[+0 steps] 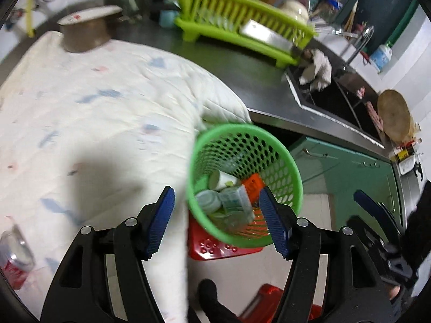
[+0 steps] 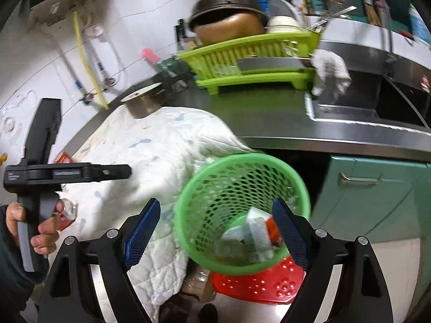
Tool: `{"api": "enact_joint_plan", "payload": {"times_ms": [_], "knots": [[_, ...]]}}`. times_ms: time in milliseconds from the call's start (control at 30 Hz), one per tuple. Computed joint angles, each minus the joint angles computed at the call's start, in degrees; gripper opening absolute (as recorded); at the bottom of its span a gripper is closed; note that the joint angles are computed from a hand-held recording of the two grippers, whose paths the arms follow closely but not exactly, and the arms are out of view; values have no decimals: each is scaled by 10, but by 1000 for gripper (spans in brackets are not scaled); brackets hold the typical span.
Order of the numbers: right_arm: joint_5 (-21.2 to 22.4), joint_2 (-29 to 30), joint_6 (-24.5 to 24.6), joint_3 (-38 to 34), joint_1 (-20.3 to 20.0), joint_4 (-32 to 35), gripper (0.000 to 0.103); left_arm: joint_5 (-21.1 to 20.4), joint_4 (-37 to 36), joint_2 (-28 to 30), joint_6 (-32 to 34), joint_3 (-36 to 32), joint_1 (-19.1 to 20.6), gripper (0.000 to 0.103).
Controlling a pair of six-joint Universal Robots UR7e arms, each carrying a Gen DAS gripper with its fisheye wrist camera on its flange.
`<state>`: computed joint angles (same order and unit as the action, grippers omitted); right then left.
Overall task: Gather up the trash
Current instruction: 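Move both tools back over the cloth toward the red can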
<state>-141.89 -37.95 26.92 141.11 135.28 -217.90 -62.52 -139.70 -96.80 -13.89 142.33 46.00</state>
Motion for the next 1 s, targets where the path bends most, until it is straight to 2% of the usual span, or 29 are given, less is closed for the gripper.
{"api": "enact_joint_plan", "payload": {"times_ms": [267, 367, 567, 667, 767, 867, 1000], "knots": [[66, 17, -83, -73, -8, 31, 82, 63, 130, -182, 32, -1, 10, 66], [91, 25, -108, -96, -11, 42, 82, 93, 178, -232, 40, -4, 15, 69], [138, 43, -148, -146, -12, 75, 83, 150, 275, -326, 85, -21, 50, 73], [158, 54, -167, -176, -14, 101, 83, 163, 296, -346, 111, -31, 73, 74], [179, 64, -182, -202, -16, 122, 83, 183, 281, -349, 172, -35, 103, 75], [200, 75, -197, -225, -16, 137, 83, 163, 229, -333, 246, -39, 146, 77], [217, 84, -209, -246, -17, 156, 83, 138, 182, -308, 306, -44, 197, 83]]}}
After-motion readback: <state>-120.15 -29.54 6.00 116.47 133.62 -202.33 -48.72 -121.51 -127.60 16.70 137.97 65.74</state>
